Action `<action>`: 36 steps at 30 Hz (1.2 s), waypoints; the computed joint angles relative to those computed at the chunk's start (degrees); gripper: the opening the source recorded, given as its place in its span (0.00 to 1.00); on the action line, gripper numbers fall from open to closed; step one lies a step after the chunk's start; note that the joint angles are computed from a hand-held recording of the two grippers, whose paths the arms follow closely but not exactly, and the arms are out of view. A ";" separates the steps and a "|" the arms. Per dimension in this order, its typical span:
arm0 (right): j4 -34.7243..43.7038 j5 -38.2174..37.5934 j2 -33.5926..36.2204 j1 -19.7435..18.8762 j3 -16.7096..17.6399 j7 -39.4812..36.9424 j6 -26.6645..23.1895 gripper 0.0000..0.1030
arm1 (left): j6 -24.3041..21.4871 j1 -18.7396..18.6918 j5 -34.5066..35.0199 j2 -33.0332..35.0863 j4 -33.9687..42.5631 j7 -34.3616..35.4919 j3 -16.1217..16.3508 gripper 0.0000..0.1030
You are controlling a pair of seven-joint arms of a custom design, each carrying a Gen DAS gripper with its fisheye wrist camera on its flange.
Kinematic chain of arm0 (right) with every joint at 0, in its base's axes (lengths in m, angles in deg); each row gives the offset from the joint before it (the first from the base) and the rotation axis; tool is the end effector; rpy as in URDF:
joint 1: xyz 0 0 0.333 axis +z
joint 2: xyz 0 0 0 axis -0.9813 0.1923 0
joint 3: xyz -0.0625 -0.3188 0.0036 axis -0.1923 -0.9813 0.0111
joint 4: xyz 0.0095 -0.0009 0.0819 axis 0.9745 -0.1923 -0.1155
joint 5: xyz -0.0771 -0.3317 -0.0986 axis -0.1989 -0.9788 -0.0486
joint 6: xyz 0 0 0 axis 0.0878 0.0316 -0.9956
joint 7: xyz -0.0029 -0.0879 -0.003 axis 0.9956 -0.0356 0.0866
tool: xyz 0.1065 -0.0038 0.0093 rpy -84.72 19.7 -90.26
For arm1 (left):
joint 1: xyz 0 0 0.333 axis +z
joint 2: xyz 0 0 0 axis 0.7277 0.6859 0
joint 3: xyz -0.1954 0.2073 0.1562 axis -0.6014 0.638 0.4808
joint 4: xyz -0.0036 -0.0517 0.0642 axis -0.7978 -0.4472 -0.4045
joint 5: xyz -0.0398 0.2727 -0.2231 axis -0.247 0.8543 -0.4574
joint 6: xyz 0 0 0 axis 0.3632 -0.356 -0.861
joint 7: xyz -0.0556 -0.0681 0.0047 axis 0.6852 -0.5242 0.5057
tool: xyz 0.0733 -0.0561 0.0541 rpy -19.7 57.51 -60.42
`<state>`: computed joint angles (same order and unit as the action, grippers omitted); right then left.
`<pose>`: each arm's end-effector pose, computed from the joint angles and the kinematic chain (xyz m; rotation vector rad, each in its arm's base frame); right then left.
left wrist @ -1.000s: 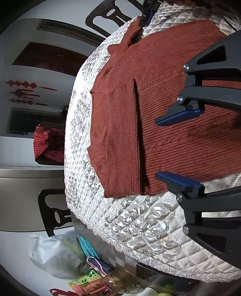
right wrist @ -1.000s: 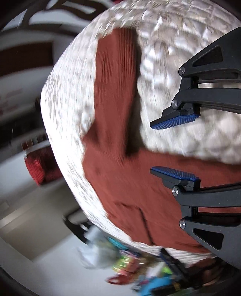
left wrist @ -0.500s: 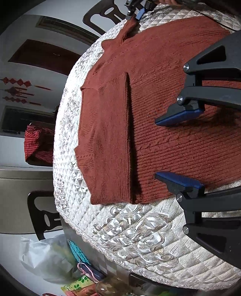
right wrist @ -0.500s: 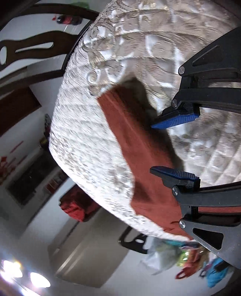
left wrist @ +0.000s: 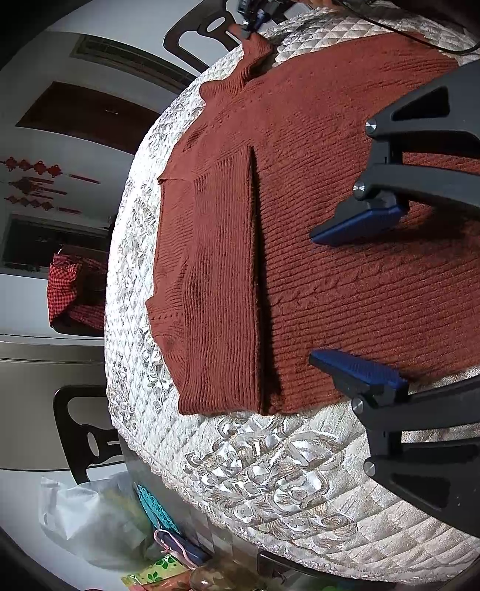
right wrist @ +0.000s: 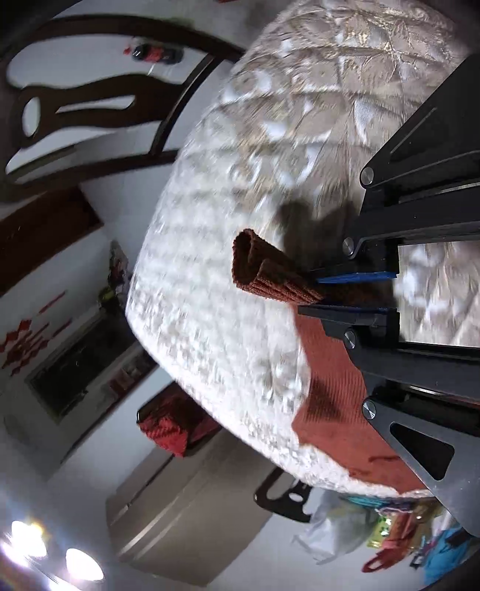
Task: Fold small clothes
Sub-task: 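Grasp the cuff of the other sleeve with the right tool, then fold the held sleeve across the sweater body with the right tool and release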
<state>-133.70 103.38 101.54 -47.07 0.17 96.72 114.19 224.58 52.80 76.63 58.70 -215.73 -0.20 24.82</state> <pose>0.5202 0.1987 0.4096 -1.2136 1.9084 -0.2949 0.4410 0.0280 0.3753 -2.0086 1.5974 -0.7124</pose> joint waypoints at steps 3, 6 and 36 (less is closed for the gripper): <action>3.67 -2.04 0.11 0.66 0.77 -1.71 -0.83 0.09 | 0.07 -1.08 2.76 -0.42 -0.15 -2.59 1.91 0.60; 9.32 -5.30 1.92 1.31 2.04 -2.58 -2.67 0.09 | 0.62 -0.70 3.51 -1.38 -0.52 -3.30 2.22 0.60; 43.88 -9.56 26.73 -6.01 24.97 -26.95 -28.00 0.21 | 0.72 1.27 -0.36 -5.70 -1.70 0.13 3.11 0.60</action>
